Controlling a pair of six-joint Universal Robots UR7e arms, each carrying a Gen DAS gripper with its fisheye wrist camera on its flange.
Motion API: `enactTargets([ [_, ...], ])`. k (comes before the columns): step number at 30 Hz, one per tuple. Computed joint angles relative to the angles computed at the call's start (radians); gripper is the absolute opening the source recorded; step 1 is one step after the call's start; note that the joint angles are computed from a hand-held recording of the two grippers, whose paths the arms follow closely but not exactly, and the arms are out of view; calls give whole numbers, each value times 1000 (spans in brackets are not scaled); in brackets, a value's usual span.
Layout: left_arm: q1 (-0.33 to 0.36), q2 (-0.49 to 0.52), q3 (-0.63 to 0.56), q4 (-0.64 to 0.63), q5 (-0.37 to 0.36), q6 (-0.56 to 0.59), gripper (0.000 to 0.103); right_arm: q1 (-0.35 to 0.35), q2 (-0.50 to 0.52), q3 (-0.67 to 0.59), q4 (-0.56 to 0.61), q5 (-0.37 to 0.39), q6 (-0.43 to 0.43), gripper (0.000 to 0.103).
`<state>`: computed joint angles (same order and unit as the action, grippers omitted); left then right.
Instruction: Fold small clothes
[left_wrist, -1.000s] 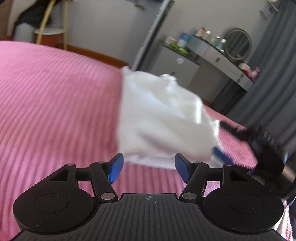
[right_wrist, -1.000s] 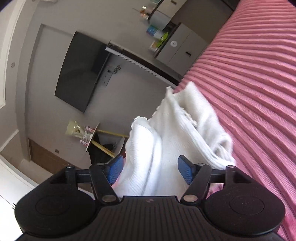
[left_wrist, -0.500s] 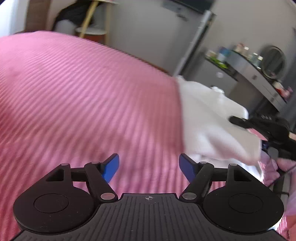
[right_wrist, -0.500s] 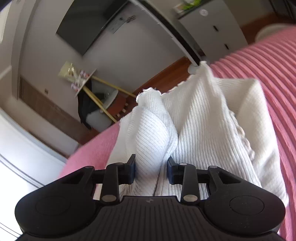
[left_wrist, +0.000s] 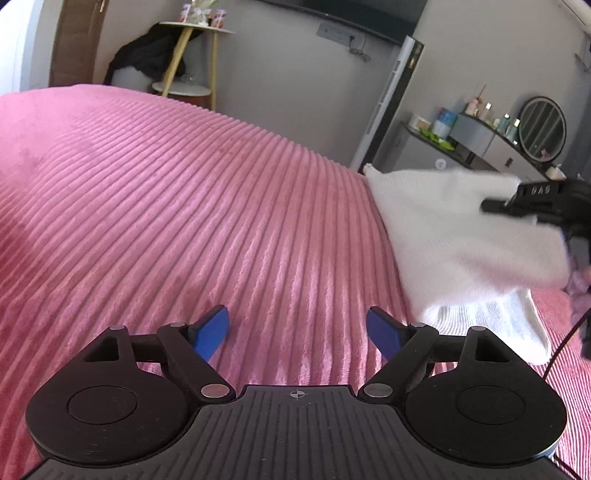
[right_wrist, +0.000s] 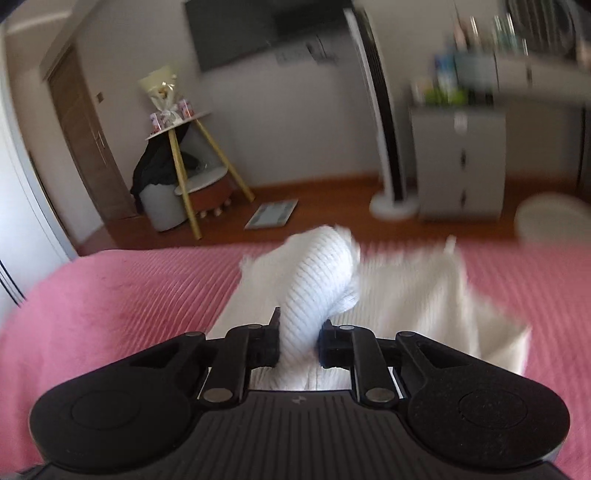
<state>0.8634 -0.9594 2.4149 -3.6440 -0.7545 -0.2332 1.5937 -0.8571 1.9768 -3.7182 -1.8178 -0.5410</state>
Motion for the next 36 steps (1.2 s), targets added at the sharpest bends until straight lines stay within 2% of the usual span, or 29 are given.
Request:
enactTargets([
  [3, -4, 10, -5, 1, -7, 3, 87, 24, 16, -4, -104, -62, -116, 15],
  [9, -12, 19, -3, -4, -23, 25, 89, 9, 61, -20, -238, -181, -207, 16],
  [11, -15, 23, -4, 4, -25, 28, 89, -8, 71, -27, -226, -230, -200, 19],
  [13, -24, 31, -4, 6, -11, 40, 89, -7, 55, -15, -196, -302, -143, 29],
  [14, -27, 31, -4, 5, -10, 46, 89, -6, 42, 5, -220, -294, -114, 33],
  [16, -27, 31, -2, -4, -22, 50, 89, -3, 1, 78, -282, -237, -39, 45],
  [17, -26, 32, -3, -6, -26, 49, 89, -5, -26, 135, -331, -202, 8, 58],
  [18, -26, 33, -3, -6, -28, 47, 89, -9, -51, 188, -362, -170, 49, 66],
  [20, -29, 31, -2, 0, -33, 52, 89, -23, -87, 297, -441, -117, 135, 67],
  [22, -36, 30, 2, 3, -40, 50, 89, -73, -128, 404, -463, -56, 260, 67],
  [23, -38, 28, 3, 0, -47, 55, 89, -105, -143, 446, -455, -3, 335, 67],
  [25, -46, 29, 3, 0, -57, 70, 89, -185, -160, 493, -420, 133, 445, 66],
  [26, -51, 29, 0, 5, -63, 82, 89, -207, -156, 497, -409, 175, 486, 62],
  [28, -58, 24, -11, 25, -94, 113, 89, -262, -143, 491, -406, 298, 534, 58],
  [30, -71, 34, -31, 35, -108, 136, 89, -269, -129, 459, -373, 309, 599, 58],
  [32, -76, 47, -63, 81, -125, 135, 89, -295, -122, 437, -340, 378, 642, 55],
  [33, -73, 50, -88, 143, -140, 134, 89, -298, -131, 426, -304, 379, 672, 46],
  [34, -71, 59, -110, 181, -150, 146, 88, -302, -136, 415, -291, 395, 685, 43],
  [36, -77, 99, -150, 193, -142, 190, 85, -294, -147, 400, -286, 385, 683, 25],
])
